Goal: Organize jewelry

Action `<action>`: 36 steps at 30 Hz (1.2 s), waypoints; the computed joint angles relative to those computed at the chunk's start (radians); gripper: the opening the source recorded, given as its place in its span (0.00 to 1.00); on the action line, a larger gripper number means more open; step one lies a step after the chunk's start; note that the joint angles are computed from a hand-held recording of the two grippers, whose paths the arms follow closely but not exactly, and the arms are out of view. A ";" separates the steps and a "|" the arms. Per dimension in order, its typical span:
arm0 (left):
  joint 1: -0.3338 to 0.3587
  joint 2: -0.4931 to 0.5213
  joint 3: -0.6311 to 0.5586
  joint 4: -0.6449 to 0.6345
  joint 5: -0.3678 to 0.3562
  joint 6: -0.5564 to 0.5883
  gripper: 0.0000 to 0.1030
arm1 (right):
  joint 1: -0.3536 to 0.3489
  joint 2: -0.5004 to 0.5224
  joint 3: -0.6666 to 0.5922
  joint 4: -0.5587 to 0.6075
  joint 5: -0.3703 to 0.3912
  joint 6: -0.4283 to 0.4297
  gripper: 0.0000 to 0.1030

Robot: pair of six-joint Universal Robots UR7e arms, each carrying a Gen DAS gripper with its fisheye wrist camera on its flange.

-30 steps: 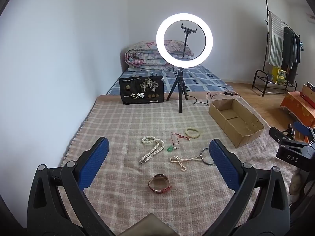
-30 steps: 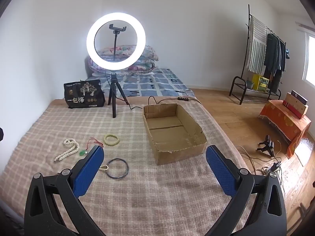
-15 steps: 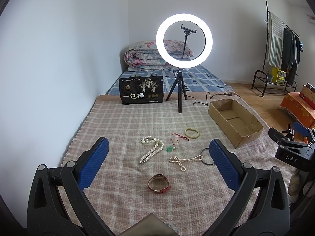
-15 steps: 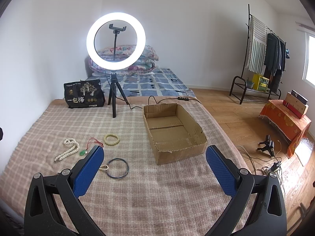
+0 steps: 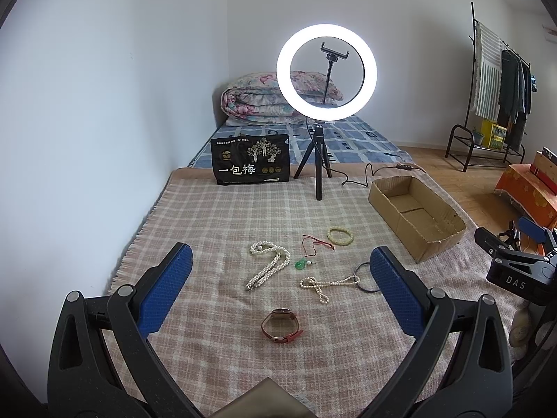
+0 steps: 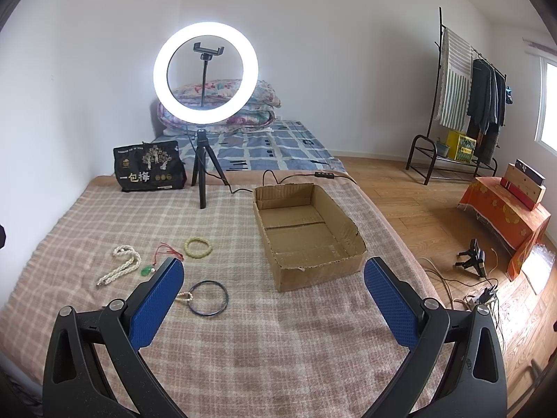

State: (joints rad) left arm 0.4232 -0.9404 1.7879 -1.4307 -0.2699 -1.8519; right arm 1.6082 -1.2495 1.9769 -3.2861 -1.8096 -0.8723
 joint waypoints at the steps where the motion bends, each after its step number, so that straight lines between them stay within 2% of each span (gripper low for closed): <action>1: 0.000 0.000 0.000 0.001 0.000 -0.001 1.00 | 0.000 -0.002 -0.001 0.002 0.000 0.000 1.00; 36: 0.004 -0.001 0.010 -0.009 -0.004 -0.001 1.00 | 0.006 0.014 0.003 -0.009 -0.003 0.002 1.00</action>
State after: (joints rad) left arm 0.4276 -0.9410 1.7977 -1.4402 -0.2741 -1.8530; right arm 1.6141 -1.2354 1.9796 -3.2949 -1.8121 -0.8699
